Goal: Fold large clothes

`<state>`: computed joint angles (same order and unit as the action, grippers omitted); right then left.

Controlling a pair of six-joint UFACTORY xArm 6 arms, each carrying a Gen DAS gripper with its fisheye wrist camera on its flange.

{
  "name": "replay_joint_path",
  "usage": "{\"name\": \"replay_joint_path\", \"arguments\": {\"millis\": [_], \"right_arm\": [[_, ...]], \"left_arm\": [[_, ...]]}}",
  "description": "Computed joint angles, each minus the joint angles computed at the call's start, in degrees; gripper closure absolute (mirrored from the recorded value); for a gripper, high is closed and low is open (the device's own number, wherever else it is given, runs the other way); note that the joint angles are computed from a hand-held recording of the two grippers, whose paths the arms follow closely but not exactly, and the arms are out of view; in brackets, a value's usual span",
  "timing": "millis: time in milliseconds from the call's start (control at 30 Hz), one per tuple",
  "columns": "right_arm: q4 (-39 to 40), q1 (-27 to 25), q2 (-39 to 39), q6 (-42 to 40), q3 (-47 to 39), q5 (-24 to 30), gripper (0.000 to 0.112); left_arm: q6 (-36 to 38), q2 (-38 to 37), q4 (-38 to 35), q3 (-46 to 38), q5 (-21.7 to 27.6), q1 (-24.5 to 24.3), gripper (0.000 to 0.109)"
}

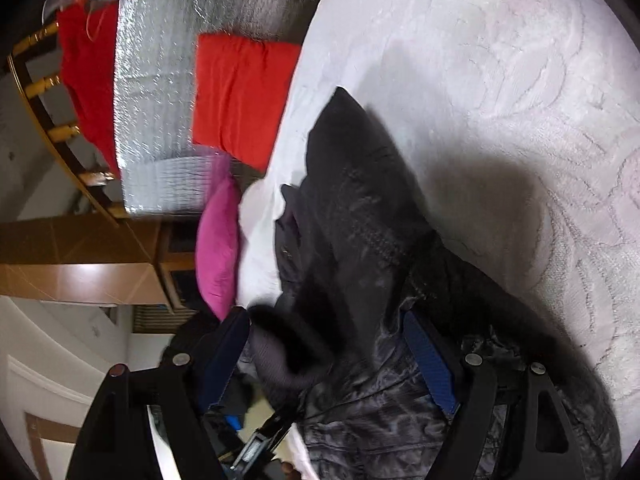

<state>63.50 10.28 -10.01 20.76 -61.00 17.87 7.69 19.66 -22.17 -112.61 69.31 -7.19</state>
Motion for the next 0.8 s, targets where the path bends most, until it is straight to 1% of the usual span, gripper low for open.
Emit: {"name": "replay_joint_path", "arguments": {"millis": [67, 133, 167, 200, 233, 267, 300, 333, 367, 400, 433, 500, 567, 600, 633, 667, 733, 800], "right_arm": [[-2.7, 0.0, -0.1, 2.6, 0.6, 0.1, 0.031], [-5.1, -0.5, 0.2, 4.8, 0.7, 0.9, 0.033], [-5.6, -0.7, 0.2, 5.2, 0.8, 1.6, 0.033], [-5.6, -1.0, 0.3, 5.2, 0.7, 2.0, 0.034], [-5.2, -1.2, 0.4, 5.1, 0.8, 2.3, 0.034], [-5.0, -1.3, 0.6, 5.1, 0.7, 2.4, 0.034], [-4.8, -1.4, 0.6, 5.0, 0.7, 2.6, 0.034], [-4.7, -1.5, 0.8, 4.9, 0.5, 2.8, 0.034], [-4.4, -1.6, 1.1, 4.7, 0.3, 3.0, 0.034], [-4.0, -1.7, 1.4, 4.7, 0.2, 3.1, 0.034], [-4.0, -1.8, 1.7, 4.9, -0.1, 3.1, 0.034], [-4.1, -1.8, 2.2, 5.5, -0.4, 3.1, 0.034], [-4.0, -1.7, 2.2, 5.7, -0.2, 2.9, 0.034], [-3.9, -1.6, 2.1, 5.6, -0.1, 2.8, 0.034], [-3.9, -1.6, 2.2, 5.5, -0.2, 2.8, 0.034], [-3.7, -1.5, 2.2, 5.3, -0.3, 2.8, 0.034], [-2.2, -1.6, 2.1, 4.0, -0.2, 2.9, 0.034], [-0.6, -1.7, 2.0, 3.0, 0.1, 2.9, 0.034]], "left_arm": [[0.6, -2.7, -0.2, 3.0, -2.8, -0.1, 0.026], [2.1, -5.6, 0.4, 5.7, -5.7, -1.2, 0.026], [2.9, -7.8, 2.2, 8.1, -9.7, -2.1, 0.026], [1.9, -8.6, 5.1, 9.5, -13.4, -2.7, 0.026], [-1.1, -9.8, 10.3, 11.7, -18.1, -3.6, 0.026], [-3.9, -9.7, 15.3, 11.9, -20.4, -3.9, 0.026], [-6.1, -9.0, 17.8, 11.0, -20.3, -3.8, 0.026], [-7.0, -8.4, 18.0, 9.6, -18.6, -3.6, 0.026], [-6.2, -8.5, 15.8, 9.2, -17.5, -3.5, 0.026], [-3.5, -9.6, 12.4, 10.2, -17.4, -3.4, 0.026], [-2.1, -10.3, 11.5, 10.9, -18.1, -4.2, 0.026], [0.5, -12.8, 13.2, 13.3, -19.9, -7.2, 0.024], [2.4, -13.7, 15.4, 13.8, -20.3, -10.7, 0.015], [1.8, -13.3, 17.8, 13.3, -20.1, -12.6, 0.014], [-0.5, -11.7, 21.9, 11.4, -18.8, -14.5, 0.014], [-2.2, -9.7, 24.2, 9.1, -17.2, -15.5, 0.014], [-4.6, -5.4, 26.2, 3.9, -13.0, -16.9, 0.014], [-5.7, -0.8, 27.7, -1.6, -7.3, -17.7, 0.014]]}}
